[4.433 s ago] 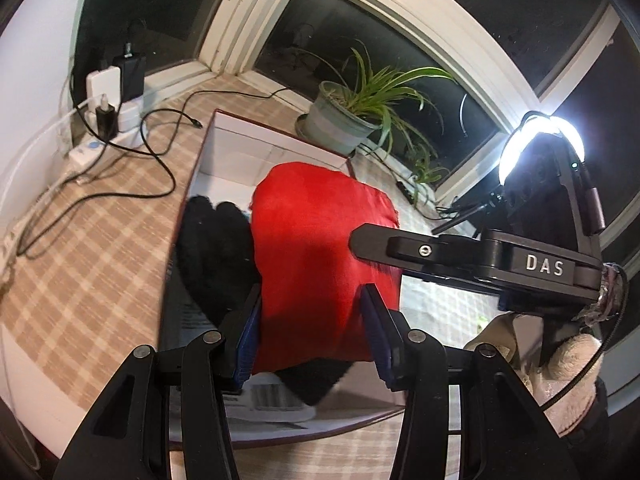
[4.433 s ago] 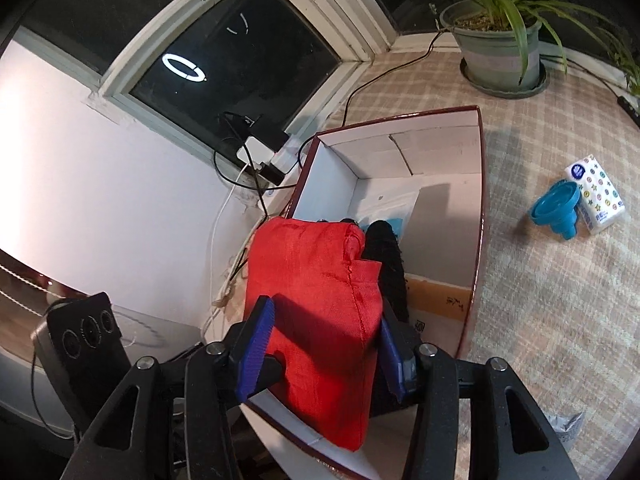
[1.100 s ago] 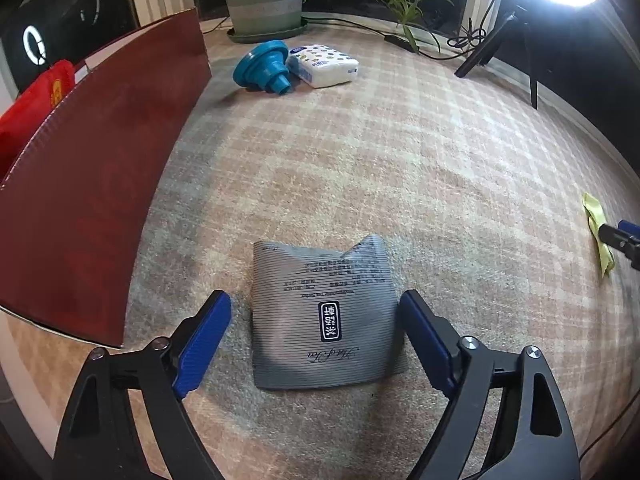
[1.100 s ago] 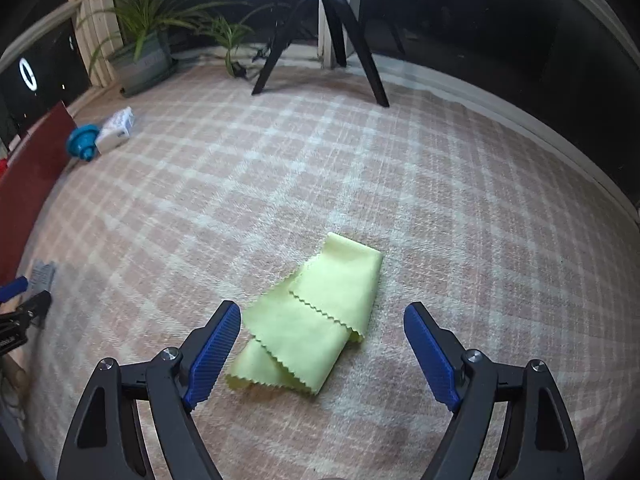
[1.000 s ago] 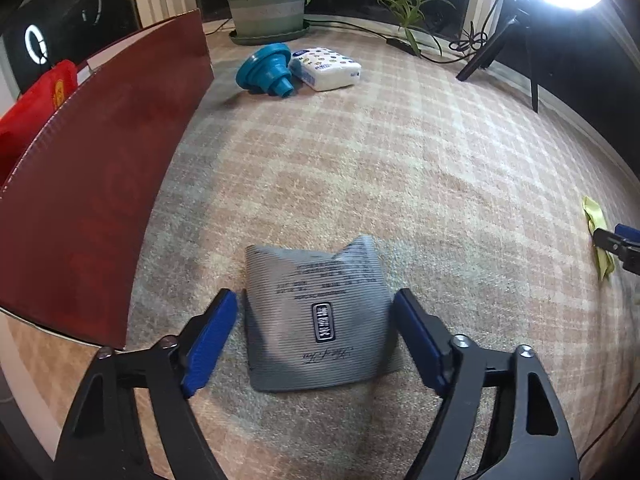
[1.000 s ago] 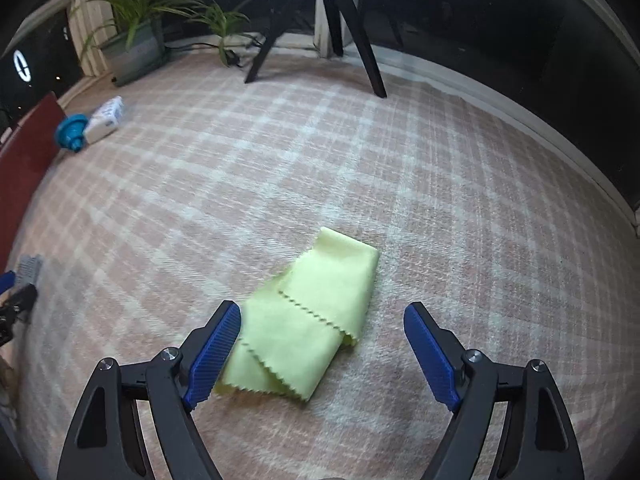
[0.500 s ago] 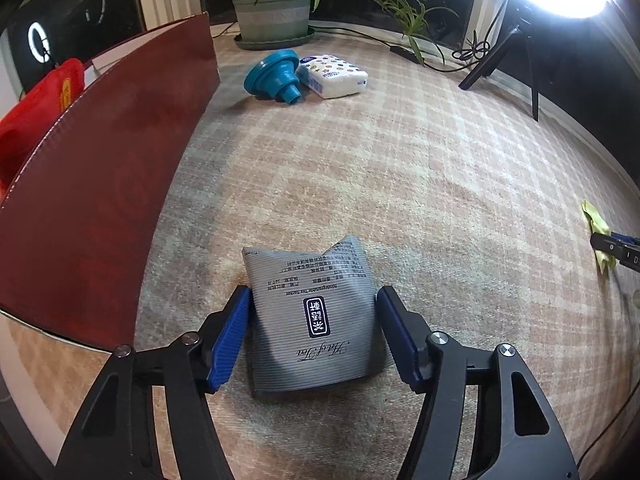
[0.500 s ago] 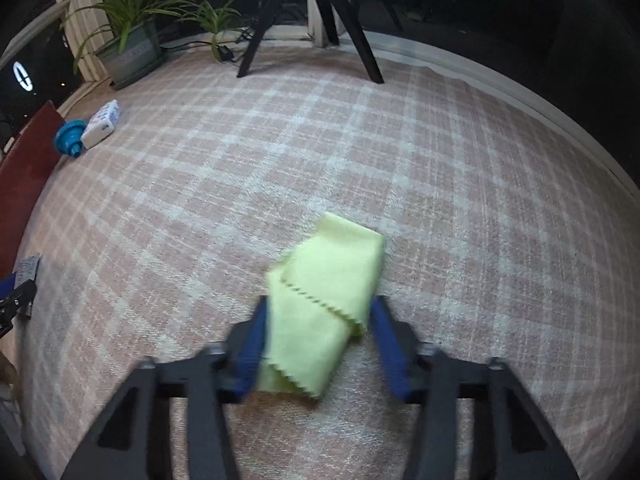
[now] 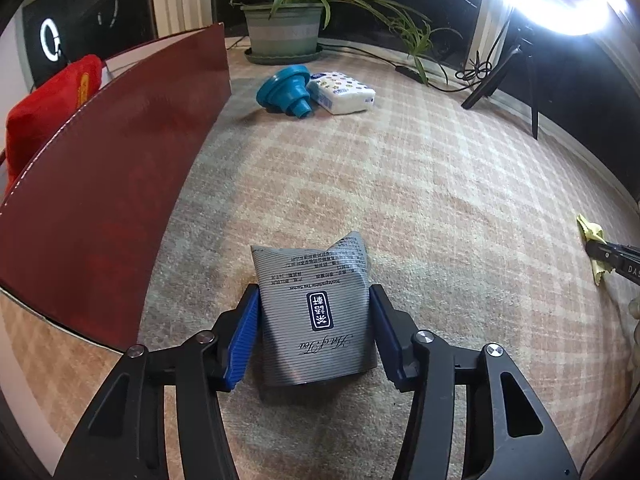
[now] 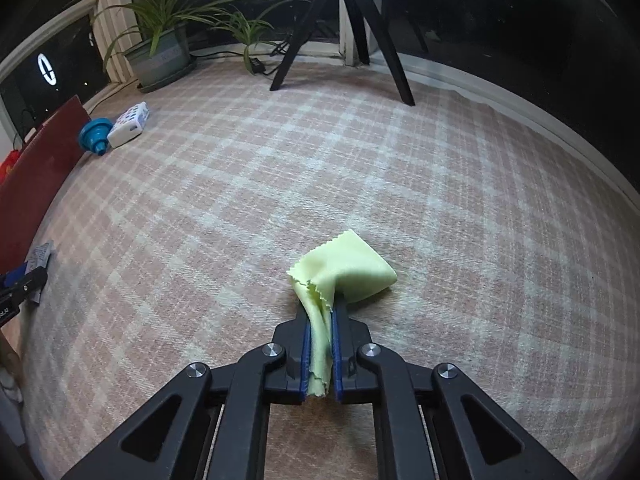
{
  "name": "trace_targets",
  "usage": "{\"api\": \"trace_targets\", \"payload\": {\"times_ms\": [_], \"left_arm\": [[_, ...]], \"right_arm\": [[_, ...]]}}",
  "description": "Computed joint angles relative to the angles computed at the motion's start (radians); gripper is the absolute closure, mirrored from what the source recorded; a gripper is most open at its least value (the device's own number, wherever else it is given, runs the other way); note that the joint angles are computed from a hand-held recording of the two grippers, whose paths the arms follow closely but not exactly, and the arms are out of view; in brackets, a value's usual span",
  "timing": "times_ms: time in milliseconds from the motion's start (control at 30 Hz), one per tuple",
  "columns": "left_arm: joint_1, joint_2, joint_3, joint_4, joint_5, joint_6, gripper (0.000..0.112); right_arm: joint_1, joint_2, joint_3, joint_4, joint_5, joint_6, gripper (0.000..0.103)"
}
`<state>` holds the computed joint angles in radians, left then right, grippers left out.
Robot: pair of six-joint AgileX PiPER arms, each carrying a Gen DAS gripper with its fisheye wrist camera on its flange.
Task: Organize soft objects
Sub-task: 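Carry the grey packet in the left gripper while the right gripper carries the cloth to the box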
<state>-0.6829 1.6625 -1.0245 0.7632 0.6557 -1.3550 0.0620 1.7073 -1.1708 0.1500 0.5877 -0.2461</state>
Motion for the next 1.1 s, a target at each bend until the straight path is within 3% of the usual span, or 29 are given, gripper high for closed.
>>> {"api": "trace_targets", "payload": {"times_ms": [567, 1100], "left_arm": [[0.005, -0.063, 0.027, 0.035, -0.024, -0.046, 0.063], [0.041, -0.234, -0.030, -0.089, 0.034, 0.141, 0.063]], "right_arm": [[0.027, -0.047, 0.027, 0.063, -0.028, -0.040, 0.096], [0.180, -0.093, -0.137, 0.035, 0.100, 0.025, 0.096]]}}
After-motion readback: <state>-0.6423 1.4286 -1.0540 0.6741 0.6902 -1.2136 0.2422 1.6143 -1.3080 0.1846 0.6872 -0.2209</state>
